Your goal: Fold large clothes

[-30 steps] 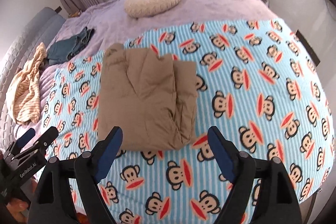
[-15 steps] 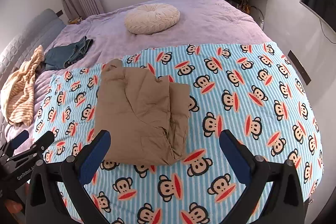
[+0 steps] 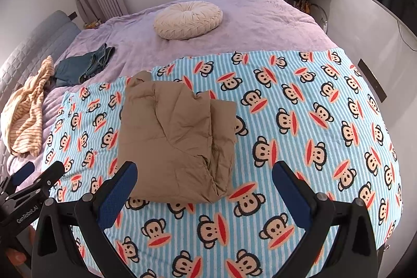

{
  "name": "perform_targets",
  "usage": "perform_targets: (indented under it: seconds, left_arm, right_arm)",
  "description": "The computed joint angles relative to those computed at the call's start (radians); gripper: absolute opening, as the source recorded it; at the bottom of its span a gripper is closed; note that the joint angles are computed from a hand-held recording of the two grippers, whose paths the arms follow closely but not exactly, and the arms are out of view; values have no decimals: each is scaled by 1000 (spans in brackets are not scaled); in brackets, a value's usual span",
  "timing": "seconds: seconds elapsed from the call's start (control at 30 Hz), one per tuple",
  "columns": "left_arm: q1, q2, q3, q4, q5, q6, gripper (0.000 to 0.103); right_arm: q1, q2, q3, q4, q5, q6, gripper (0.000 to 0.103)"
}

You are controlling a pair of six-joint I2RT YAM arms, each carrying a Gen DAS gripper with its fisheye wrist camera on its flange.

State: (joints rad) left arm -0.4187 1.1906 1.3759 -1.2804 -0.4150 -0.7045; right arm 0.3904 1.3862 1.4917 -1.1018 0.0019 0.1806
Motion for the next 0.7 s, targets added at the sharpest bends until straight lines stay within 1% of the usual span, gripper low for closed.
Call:
perform_targets:
  seconds: [0.4, 0.7]
  left_arm:
    - [6, 4, 5, 0, 5, 10, 102]
    - [6, 4, 4, 0, 4, 10, 102]
  right_arm:
    - [-3, 8, 9, -1, -2, -4, 103]
    - [6, -7, -10, 1, 2, 5, 103]
